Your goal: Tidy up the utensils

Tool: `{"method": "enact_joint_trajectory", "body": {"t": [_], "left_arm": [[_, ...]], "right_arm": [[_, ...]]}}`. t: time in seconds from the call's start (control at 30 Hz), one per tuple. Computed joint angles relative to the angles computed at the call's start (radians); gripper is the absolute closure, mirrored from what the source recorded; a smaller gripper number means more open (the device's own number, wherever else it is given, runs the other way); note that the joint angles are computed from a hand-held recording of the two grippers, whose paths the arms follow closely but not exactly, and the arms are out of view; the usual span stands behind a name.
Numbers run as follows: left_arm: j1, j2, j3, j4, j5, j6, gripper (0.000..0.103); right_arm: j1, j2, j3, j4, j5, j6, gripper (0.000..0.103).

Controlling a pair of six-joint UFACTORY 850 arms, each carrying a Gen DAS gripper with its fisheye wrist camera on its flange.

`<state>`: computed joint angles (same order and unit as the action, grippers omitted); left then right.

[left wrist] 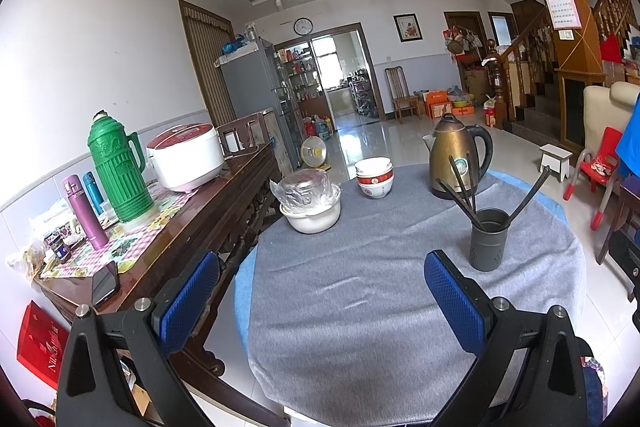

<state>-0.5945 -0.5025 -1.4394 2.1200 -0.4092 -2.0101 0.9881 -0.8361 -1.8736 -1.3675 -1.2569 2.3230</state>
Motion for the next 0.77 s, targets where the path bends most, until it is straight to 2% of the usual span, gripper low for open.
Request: {"method": "enact_joint_trajectory", "body": {"t": [0.3,0.53,0.67,0.77], "left_arm": [[0.001,-0.054,-0.071,-0.116,0.048,0.114,0.001],[-0.006,-0.106,-0.142,-0.228,0.081,0.231,0.001],[-0.007,-0.151,-0.199,-0.331,0.1,0.333,0.001],[0.0,-0.209,-0.269,-0.523,0.125,0.517,0.001]], "right_arm": [[-0.014,-0.016,-0.023,0.043,0.002,-0.044,0.036],[-0.038,0.005,0.011,0.071,0.003,-0.036,0.036],[-0.059,0.009,0.024,0.09,0.02,-0.042,0.036],[-0.084,0.009,0.037,0.109,0.041,-0.045,0.036]]}}
